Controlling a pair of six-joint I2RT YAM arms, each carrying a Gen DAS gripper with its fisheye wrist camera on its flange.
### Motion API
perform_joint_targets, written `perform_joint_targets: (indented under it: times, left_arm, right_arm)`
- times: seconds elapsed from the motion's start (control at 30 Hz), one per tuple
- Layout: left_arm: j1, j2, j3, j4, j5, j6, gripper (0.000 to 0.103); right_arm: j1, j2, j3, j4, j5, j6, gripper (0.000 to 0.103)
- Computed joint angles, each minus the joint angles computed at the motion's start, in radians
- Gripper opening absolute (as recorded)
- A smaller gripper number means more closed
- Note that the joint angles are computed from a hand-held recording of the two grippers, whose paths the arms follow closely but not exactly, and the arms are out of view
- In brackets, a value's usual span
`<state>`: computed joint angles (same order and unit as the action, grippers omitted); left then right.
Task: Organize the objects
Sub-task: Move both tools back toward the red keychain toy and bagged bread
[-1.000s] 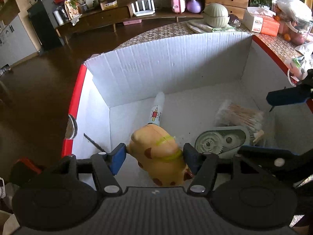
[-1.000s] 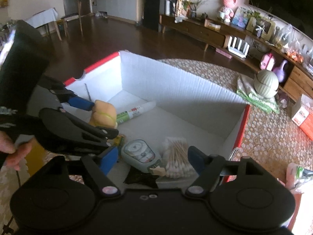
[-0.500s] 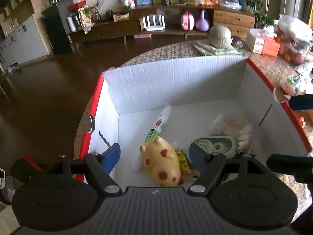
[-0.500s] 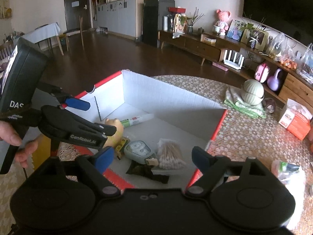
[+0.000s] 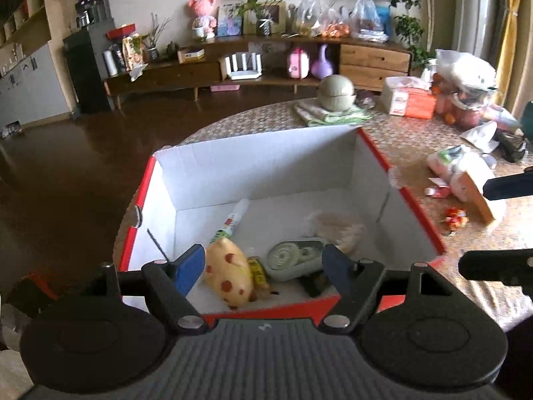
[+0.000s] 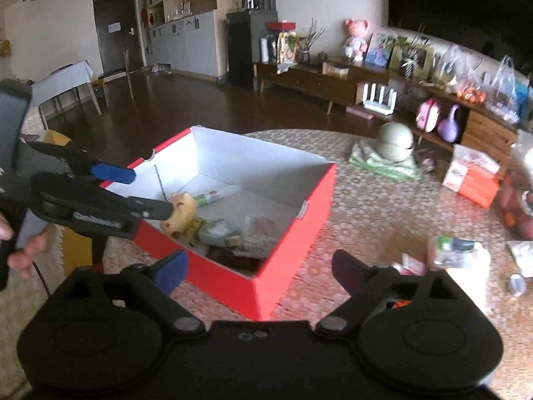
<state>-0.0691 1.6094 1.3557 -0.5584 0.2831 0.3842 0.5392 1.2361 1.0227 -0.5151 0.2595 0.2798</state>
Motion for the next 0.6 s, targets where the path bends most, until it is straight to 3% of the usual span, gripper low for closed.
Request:
perform_joint_targets:
  times: [0.23, 0.6]
  left_arm:
    - [-0.039, -0.110, -0.079, -0.017, 0.035, -0.026, 0.079]
    - [-0.182, -0.204, -0.182, -0.029, 0.040, -0.112, 0.081]
  right_arm:
    - [-0.022, -0.209, -0.150, -0.040, 0.026, 0.031, 0.102]
    - [-0.098, -0.457, -0.303, -0.160, 0.060, 0.041, 0.103]
